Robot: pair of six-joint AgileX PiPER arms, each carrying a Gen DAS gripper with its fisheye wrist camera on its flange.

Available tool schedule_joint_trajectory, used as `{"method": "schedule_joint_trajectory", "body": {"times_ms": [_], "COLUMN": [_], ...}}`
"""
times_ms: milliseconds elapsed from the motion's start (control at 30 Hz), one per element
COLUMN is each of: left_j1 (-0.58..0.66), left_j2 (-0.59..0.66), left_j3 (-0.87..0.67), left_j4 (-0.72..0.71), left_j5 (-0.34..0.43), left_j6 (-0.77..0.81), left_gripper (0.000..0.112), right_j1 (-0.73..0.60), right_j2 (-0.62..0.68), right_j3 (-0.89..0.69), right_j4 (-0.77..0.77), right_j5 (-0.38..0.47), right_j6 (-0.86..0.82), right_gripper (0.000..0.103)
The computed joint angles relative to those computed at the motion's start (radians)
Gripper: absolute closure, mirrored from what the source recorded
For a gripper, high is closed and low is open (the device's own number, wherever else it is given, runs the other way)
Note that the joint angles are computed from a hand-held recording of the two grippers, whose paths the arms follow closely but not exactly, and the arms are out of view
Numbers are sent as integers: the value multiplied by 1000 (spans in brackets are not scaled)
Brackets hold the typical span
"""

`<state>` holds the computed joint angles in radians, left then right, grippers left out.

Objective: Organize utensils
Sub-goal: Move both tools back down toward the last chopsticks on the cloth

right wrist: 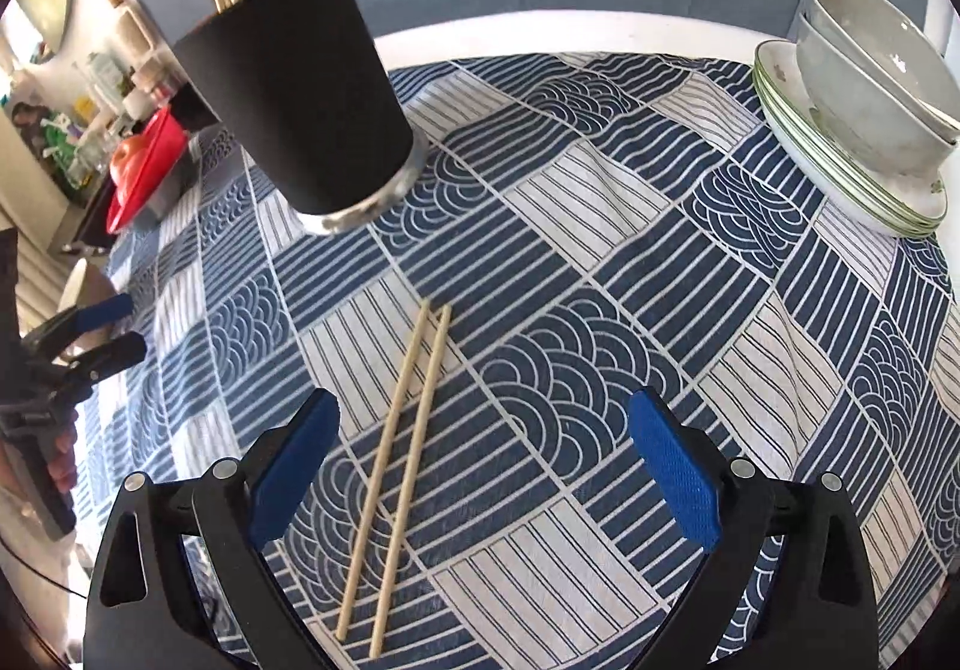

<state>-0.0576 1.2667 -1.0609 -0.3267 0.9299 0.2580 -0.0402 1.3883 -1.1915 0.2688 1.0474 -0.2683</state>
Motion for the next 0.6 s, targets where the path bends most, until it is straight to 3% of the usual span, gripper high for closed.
{"method": "schedule_joint_trajectory", "body": {"times_ms": [167,500,600], "left_j1": [-71,-203,-269], "left_j2": [2,90,129], "left_j3": [36,-24,-57], "left_j4": [87,152,198], "left_j5": [-30,-12,-8], "left_j6": [-62,-160,-186], "left_gripper": [15,15,15], "right_j1": [12,79,64], "right_j2": [2,18,28], "right_j3": [51,84,67], "right_j4": [-37,-154,-150], "right_j5": [-18,-49,-39], "right_j6": [23,56,37], "right_gripper": [10,14,21]}}
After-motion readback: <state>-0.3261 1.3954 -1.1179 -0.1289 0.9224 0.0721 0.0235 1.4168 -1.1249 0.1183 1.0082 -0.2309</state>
